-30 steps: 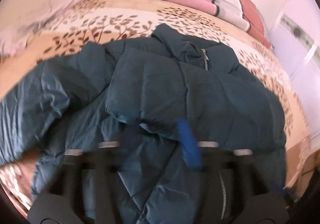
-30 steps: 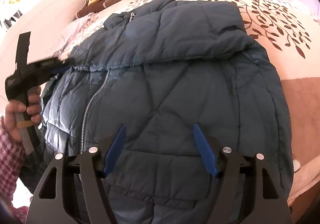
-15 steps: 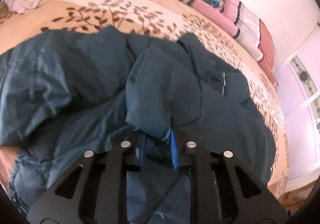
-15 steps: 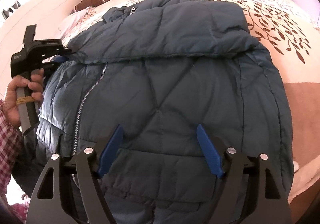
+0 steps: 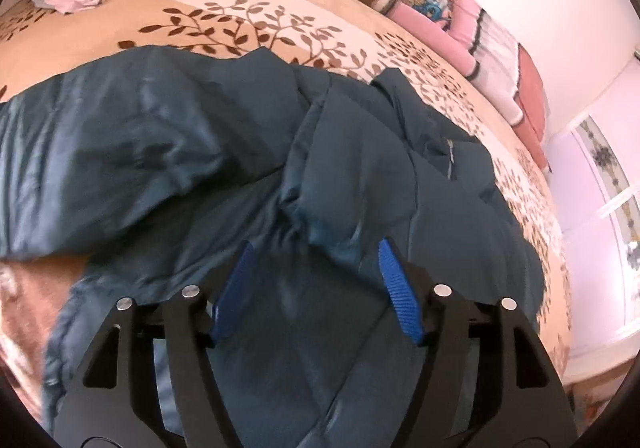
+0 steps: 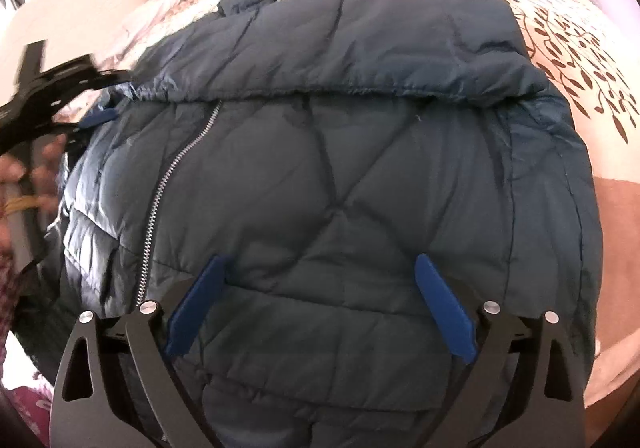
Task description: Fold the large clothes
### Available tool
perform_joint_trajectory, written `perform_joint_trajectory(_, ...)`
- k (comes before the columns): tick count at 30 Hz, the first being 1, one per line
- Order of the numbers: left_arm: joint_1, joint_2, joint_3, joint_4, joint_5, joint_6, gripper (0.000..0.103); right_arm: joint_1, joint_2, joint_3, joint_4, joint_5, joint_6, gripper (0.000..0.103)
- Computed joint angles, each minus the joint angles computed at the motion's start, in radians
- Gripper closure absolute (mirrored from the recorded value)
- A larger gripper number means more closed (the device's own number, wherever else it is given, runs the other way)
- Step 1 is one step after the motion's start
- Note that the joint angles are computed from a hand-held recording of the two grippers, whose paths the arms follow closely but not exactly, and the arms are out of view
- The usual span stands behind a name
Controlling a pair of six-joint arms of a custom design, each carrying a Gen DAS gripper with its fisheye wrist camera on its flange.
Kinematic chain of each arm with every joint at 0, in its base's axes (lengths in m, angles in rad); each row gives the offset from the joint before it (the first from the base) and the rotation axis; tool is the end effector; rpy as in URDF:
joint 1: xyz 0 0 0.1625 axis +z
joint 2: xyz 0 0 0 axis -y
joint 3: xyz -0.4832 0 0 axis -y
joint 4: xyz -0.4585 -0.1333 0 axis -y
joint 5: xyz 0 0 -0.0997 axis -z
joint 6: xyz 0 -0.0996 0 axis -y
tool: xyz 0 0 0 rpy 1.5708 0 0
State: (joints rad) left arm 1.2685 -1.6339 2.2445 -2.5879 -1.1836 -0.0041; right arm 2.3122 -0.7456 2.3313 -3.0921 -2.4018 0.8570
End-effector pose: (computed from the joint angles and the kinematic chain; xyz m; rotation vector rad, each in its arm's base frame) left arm 0.0223 -0.5026 0.3366 0.2988 2.7380 -0.6429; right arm 0.3435 -0.2866 -0.0416 -0.1057 -2.4224 0.7123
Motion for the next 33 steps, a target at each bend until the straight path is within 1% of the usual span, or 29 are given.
perform_joint_trajectory(1,0.003,-0.017,0.001,0.018,0.006,0.012,0.038,0.002,-0.004,-0.008,0.035,-0.002,0.018,0.010)
perform_joint_trajectory(3,0.010,-0.071,0.007,0.051,0.057,0.022,0.038,0.003,-0.013,-0.031,0.140,-0.008,0.084,0.008)
perform_joint_trajectory(6,0.049,-0.121,-0.010,0.093,0.089,0.014,0.031,-0.009,-0.028,-0.077,0.317,0.010,0.165,0.007)
perform_joint_trajectory(7,0.074,-0.136,-0.025,0.119,0.092,0.009,0.031,-0.009,-0.028,-0.088,0.352,0.011,0.182,0.007)
perform_joint_trajectory(9,0.125,-0.152,-0.051,0.139,0.072,0.006,0.031,-0.015,-0.029,-0.100,0.391,0.014,0.203,0.007)
perform_joint_trajectory(11,0.184,-0.162,-0.080,0.165,0.051,-0.022,0.031,-0.017,-0.030,-0.110,0.425,0.016,0.227,0.007)
perform_joint_trajectory(12,0.220,-0.166,-0.095,0.182,0.027,-0.035,0.031,-0.013,-0.032,-0.118,0.446,0.011,0.243,0.007)
perform_joint_trajectory(13,0.250,-0.168,-0.108,0.194,0.007,-0.054,0.031,-0.009,-0.030,-0.126,0.457,0.007,0.254,0.008)
perform_joint_trajectory(15,0.331,-0.168,-0.131,0.179,-0.068,-0.101,0.031,0.014,-0.030,-0.143,0.466,-0.021,0.274,0.008)
perform_joint_trajectory(17,0.401,-0.161,-0.149,0.156,-0.127,-0.169,0.029,0.040,-0.029,-0.159,0.460,-0.056,0.268,0.008)
perform_joint_trajectory(19,0.450,-0.140,-0.173,0.159,-0.157,-0.212,0.029,0.070,-0.027,-0.184,0.477,-0.105,0.263,0.008)
perform_joint_trajectory(21,0.482,-0.132,-0.168,0.097,-0.201,-0.238,0.029,0.088,-0.024,-0.197,0.457,-0.126,0.234,0.008)
perform_joint_trajectory(23,0.499,-0.120,-0.169,0.041,-0.219,-0.259,0.029,0.109,-0.015,-0.217,0.450,-0.147,0.215,0.008)
perform_joint_trajectory(25,0.505,-0.106,-0.179,0.029,-0.214,-0.263,0.029,0.129,-0.014,-0.224,0.454,-0.162,0.210,0.008)
perform_joint_trajectory(28,0.518,-0.074,-0.203,-0.007,-0.209,-0.284,0.029,0.141,-0.006,-0.243,0.429,-0.186,0.165,0.009)
perform_joint_trajectory(29,0.524,-0.063,-0.209,-0.024,-0.209,-0.302,0.029,0.148,0.001,-0.251,0.434,-0.189,0.169,0.010)
perform_joint_trajectory(32,0.524,-0.045,-0.229,-0.030,-0.202,-0.392,0.029,0.151,-0.001,-0.249,0.427,-0.173,0.167,0.011)
perform_joint_trajectory(33,0.517,-0.042,-0.226,-0.062,-0.183,-0.412,0.034,0.152,0.000,-0.248,0.421,-0.163,0.169,0.011)
